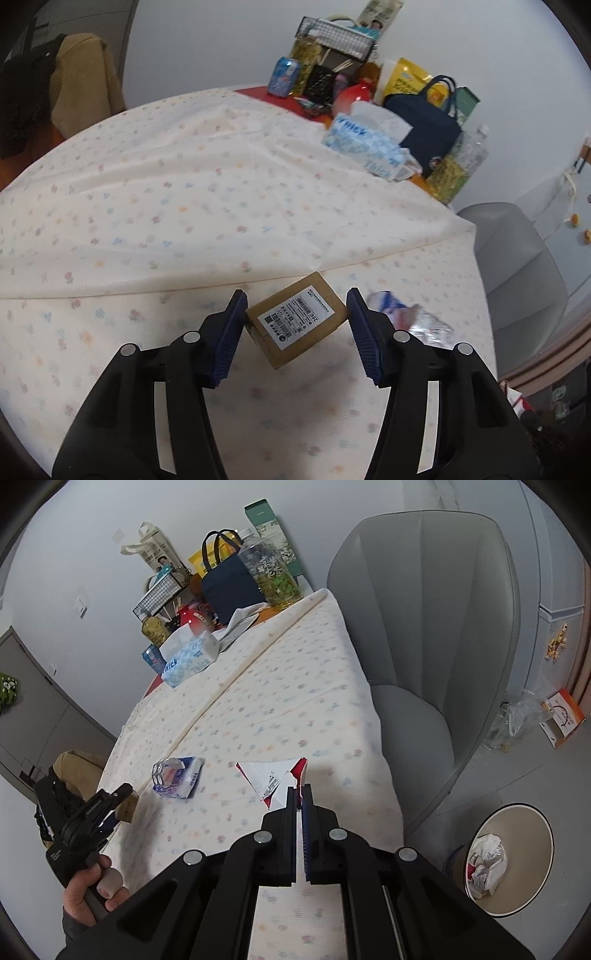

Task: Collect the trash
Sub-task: 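Carry the brown box and paper down over the white bin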

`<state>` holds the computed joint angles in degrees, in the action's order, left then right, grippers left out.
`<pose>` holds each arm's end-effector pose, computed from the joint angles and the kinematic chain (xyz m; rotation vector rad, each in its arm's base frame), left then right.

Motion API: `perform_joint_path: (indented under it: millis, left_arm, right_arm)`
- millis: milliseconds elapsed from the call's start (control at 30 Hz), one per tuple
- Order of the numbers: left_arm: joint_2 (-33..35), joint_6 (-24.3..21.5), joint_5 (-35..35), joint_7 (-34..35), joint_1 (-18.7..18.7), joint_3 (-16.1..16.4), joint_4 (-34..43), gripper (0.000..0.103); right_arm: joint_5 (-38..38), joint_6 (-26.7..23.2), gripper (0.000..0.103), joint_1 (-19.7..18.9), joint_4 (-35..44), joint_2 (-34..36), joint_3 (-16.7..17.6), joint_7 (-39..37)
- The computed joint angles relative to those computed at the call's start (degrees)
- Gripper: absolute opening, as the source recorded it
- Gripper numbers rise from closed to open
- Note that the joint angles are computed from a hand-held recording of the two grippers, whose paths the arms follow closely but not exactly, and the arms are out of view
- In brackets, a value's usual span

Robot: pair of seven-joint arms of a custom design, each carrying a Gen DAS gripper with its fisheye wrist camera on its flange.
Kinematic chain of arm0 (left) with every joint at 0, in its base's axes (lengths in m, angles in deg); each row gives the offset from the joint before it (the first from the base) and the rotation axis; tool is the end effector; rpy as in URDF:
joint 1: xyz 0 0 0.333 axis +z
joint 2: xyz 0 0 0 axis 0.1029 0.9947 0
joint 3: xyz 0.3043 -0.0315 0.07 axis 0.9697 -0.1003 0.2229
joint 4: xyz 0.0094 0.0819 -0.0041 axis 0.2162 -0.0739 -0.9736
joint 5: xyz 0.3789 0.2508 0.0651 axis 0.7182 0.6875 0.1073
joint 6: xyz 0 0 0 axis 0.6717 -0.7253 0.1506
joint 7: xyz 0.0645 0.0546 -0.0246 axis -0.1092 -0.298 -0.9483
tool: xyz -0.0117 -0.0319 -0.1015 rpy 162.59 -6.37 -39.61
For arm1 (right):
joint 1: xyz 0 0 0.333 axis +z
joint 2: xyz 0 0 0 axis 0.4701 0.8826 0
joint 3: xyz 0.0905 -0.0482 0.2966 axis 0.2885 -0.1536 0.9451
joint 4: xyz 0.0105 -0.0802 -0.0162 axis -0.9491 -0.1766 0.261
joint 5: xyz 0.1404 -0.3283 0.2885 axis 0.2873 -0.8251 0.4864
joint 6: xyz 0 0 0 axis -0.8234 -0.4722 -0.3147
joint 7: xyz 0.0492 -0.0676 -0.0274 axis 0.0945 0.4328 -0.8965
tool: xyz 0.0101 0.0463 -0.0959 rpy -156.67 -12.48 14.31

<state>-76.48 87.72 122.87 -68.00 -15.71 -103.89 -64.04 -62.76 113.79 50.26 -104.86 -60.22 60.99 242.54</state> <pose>0.5092 -0.4295 0.5088 -2.0301 1.6960 -1.0744 0.3760 0.2351 0.5063 -1.1731 2.0495 -0.3686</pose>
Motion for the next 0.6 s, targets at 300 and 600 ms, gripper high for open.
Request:
perform_joint_path:
  millis: [300, 600]
  left_arm:
    - [-0.14, 0.56, 1.7, 0.37, -1.59, -1.21, 2.57, 0.056]
    - [5.57, -0.18, 2.93, 3.4, -5.78, -2.47, 10.49, 0.056]
  right_arm:
    - [0.09, 0.13, 0.004, -0.83, -4.69, -6.25, -0.4, 1.44]
    - [0.7, -6.09, 0.004, -1.42, -12.17, -20.19, -1.32, 1.98]
